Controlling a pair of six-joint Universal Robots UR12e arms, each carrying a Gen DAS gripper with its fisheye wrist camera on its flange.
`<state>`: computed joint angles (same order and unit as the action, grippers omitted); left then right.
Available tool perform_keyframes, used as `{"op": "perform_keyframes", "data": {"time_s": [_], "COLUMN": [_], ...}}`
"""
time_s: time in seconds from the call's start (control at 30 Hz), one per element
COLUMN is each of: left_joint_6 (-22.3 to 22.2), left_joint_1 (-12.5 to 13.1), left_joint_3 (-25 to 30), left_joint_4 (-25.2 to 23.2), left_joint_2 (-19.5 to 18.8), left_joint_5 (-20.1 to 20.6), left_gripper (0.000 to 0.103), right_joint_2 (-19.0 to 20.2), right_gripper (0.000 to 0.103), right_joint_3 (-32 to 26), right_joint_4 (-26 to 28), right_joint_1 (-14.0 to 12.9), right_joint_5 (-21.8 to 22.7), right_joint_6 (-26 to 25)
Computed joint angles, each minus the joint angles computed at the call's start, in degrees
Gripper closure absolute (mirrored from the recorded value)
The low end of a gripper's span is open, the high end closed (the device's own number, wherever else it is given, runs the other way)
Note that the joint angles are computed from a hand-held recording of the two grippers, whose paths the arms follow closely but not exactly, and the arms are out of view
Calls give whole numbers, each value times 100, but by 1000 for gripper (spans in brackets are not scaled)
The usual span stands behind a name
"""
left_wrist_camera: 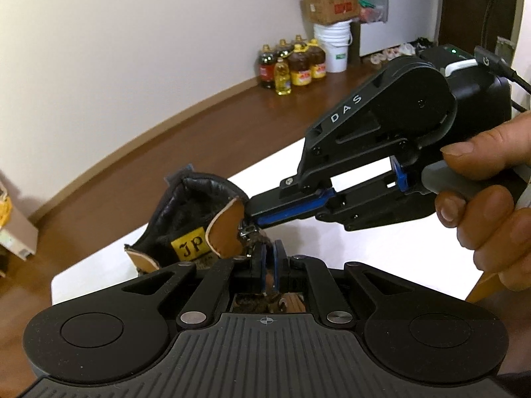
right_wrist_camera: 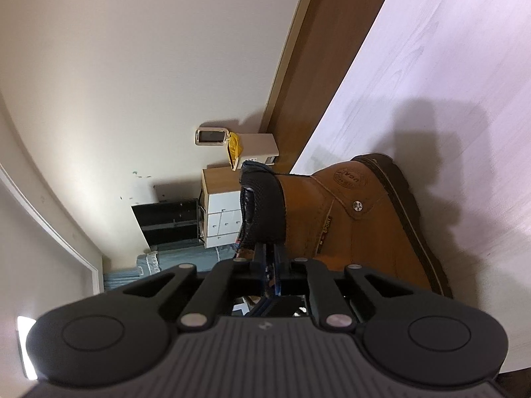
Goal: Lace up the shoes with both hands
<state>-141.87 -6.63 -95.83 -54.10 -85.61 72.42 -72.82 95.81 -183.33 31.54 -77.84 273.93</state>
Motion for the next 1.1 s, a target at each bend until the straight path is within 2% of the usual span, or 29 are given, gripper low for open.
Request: {"op": "perform_keyframes", "data": {"time_s": [0.17, 0.33, 0.4, 0.57, 0.7, 0.8, 0.9, 0.97, 1.03, 1.1], "left_joint_6": [-162, -1159, -1429, -1515, -1303, -1150, -1228, -1228, -1218, -1198], "left_joint_1": [57, 307, 352, 423, 447, 466, 597, 661, 729, 745], "left_joint_3": [135, 377, 417, 454, 311, 177, 58, 15, -41, -23], "left_joint_4": [-254, -826, -912, -1046, -822, -607, -466, -388, -287, -321], "left_joint_2": [-36, -155, -187, -217, -83, 26, 155, 205, 247, 241], "left_joint_5": [-129, -731, -790, -897, -782, -698, -802, -821, -650, -518], "left_gripper": [97, 96, 96, 94, 91, 91, 91, 91, 91, 91], "right_joint_2": [33, 21, -41, -274, -426, -604, -747, -821, -852, -799], "right_gripper": [99, 101, 101, 101, 101, 101, 100, 99, 92, 91], "right_joint_3": [-61, -65, -11, 219, 332, 410, 430, 384, 146, -137], "right_joint_4": [63, 72, 127, 168, 255, 694, 1260, 1684, 2491, 3121], "right_joint_1": [-5, 15, 43, 123, 183, 204, 208, 182, 121, 145], "right_joint_5": [45, -64, -225, -862, -1319, -1455, -1476, -1351, -976, -934], "right_joint_6": [-99, -286, -330, -276, -310, -393, -574, -965, -2053, -3091]}}
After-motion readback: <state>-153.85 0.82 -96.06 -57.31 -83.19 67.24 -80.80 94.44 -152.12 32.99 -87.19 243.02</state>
